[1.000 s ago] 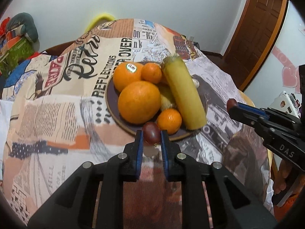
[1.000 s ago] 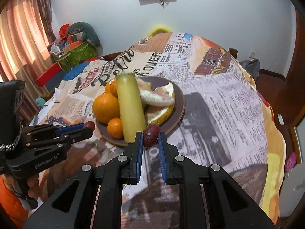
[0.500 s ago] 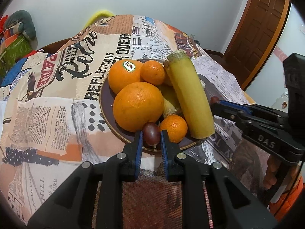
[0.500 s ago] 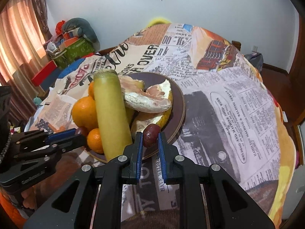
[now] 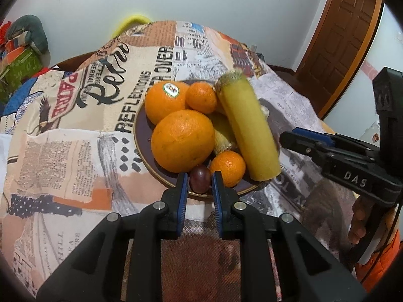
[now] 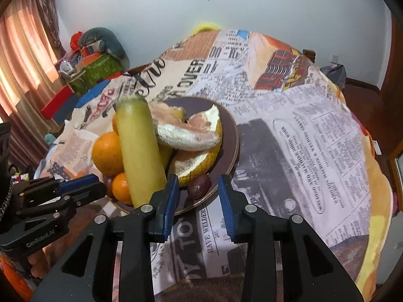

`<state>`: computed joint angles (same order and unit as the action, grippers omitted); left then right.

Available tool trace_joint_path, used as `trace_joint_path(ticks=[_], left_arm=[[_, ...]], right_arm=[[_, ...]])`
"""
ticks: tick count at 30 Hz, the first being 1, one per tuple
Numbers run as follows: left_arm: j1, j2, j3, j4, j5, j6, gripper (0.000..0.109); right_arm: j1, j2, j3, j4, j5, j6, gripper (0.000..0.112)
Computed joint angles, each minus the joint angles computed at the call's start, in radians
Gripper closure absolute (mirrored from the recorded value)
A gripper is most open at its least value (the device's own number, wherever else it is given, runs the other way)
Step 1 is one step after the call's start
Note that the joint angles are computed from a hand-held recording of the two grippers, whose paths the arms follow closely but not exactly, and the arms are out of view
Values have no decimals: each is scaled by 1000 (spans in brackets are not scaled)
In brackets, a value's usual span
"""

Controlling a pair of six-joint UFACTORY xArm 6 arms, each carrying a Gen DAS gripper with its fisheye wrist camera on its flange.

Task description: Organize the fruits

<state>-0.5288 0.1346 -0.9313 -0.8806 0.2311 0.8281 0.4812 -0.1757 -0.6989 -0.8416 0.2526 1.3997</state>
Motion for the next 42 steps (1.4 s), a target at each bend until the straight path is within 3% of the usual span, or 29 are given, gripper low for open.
trace_joint_path(ticks=[5,11,17,21,26,31,35,37,40,42], left_arm=[[-4,-106,53,-58,-15,45,91],[-23,-320,151,-158,-48,123,86],[-83,-597,277,-207,-146,176,83],[-129,-770,359,-189,-216,150,67],[-163,-933,473,-11,-307,-19,46],[-137,-1037,563,251,-328,-247,31],[-124,-1063,591,327,-342,-312,20],[-125,-1075,601,329,-342,-317,8],[-109,-1099,623,388,-344,-378,6],[-105,-1104,623,407,-331,-396,6]], right_arm=[[31,-111,18,-76,71,70,82],[147,-283,12,-198,262,165,83],[341,-422,-19,-329,503,260,79],[511,-460,-52,-430,702,325,70],[668,-444,-86,-508,875,382,53],[733,-409,-101,-546,968,410,33],[764,-384,-115,-561,1017,420,25],[776,-382,-117,-563,1030,426,19],[815,-374,-119,-574,1096,437,10],[831,-373,-120,-576,1117,438,9]])
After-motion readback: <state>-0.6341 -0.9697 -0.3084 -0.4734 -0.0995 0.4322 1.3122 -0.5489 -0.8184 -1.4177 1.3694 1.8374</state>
